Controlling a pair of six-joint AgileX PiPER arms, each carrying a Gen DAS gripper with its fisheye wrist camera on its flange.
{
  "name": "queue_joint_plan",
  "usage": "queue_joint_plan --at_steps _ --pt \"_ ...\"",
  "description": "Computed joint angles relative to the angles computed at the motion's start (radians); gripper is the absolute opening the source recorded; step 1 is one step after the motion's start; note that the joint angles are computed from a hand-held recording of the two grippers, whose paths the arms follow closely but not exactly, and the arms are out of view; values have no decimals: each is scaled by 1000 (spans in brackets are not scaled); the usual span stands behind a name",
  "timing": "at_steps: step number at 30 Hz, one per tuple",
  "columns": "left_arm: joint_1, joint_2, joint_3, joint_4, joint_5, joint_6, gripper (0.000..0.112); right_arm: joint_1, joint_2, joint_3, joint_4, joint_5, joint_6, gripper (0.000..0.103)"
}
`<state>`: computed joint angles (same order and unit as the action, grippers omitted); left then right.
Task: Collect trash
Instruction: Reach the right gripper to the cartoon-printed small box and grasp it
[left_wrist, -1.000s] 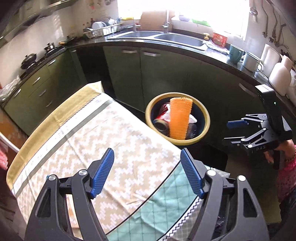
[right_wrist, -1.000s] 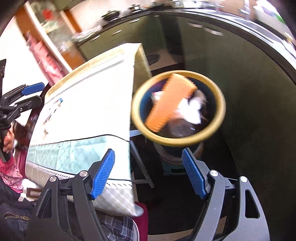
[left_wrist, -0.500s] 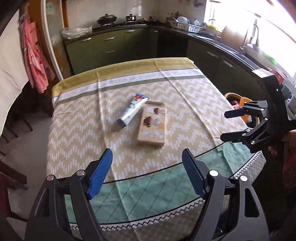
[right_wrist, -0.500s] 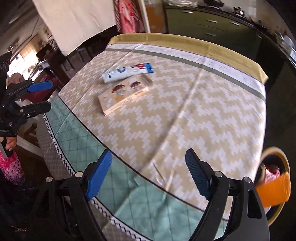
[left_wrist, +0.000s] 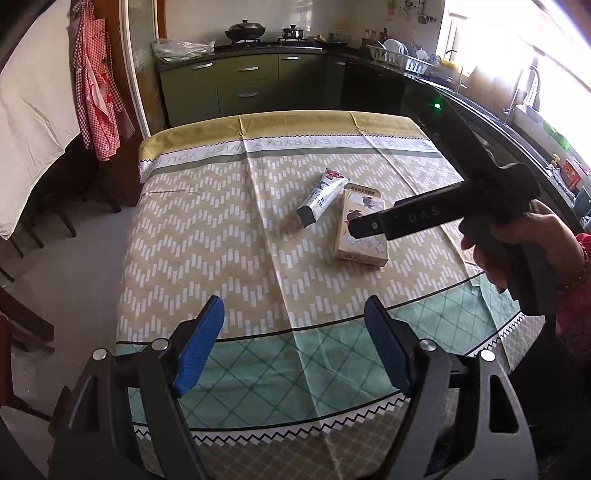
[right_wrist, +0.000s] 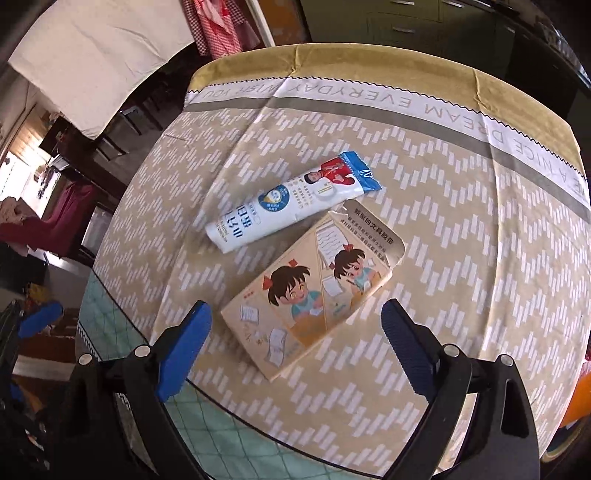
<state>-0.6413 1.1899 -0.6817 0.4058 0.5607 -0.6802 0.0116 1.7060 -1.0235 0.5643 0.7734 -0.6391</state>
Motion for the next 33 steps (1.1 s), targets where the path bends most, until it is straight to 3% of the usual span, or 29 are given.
queue_joint_plan --at_steps 11,18,24,33 --pt "38 -42 42 -71 -56 129 74 116 79 -93 -208 -42 339 92" --pt "41 -70 52 -91 -61 165 74 170 116 -116 -306 -52 463 92" --pt "61 -78 58 -128 -68 214 74 169 102 -81 -350 -66 461 92" --pt "49 -64 48 -138 -75 217 74 46 52 23 -429 -81 377 91"
